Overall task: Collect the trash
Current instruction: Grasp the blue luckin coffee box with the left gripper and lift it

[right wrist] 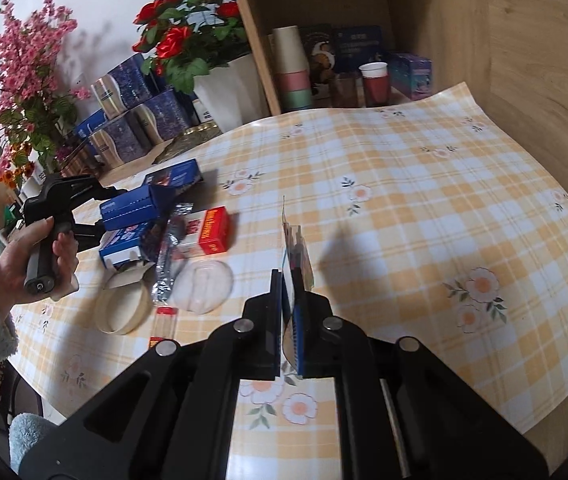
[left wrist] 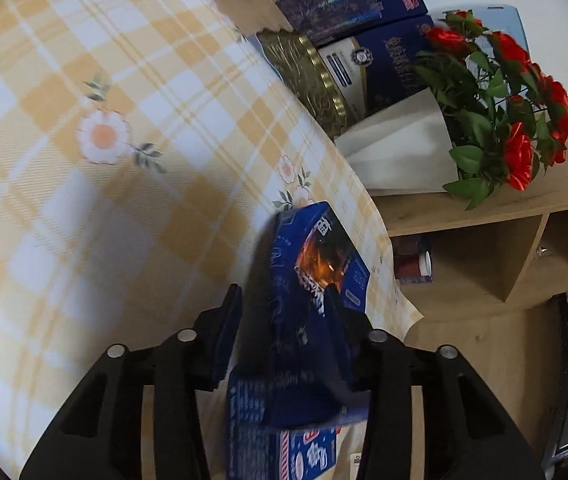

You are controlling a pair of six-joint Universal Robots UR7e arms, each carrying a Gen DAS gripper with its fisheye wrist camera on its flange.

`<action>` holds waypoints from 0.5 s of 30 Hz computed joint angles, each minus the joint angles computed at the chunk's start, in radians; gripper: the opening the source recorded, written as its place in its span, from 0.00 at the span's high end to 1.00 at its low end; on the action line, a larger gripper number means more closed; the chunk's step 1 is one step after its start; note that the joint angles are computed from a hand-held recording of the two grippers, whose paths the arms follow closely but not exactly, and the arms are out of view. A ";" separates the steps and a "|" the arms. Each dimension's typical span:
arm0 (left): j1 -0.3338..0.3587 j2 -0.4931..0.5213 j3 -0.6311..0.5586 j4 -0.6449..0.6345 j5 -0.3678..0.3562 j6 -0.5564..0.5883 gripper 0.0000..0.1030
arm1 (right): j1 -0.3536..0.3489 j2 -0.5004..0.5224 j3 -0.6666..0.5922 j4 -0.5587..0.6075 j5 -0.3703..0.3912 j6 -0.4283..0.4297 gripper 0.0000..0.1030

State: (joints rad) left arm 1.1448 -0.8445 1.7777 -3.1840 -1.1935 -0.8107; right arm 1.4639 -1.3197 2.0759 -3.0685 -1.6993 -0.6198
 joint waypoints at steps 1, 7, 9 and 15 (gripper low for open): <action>0.004 0.007 -0.012 0.012 -0.009 0.002 0.61 | -0.003 -0.002 0.000 0.001 0.001 0.001 0.92; 0.005 0.028 -0.044 0.043 -0.019 0.047 0.83 | -0.007 -0.005 0.000 0.002 -0.003 0.005 0.92; -0.018 0.017 -0.032 0.015 0.031 0.107 0.84 | -0.007 -0.007 0.000 0.003 0.001 0.005 0.92; -0.092 -0.051 -0.019 0.009 0.146 0.257 0.86 | 0.000 -0.021 0.020 0.000 0.013 0.006 0.92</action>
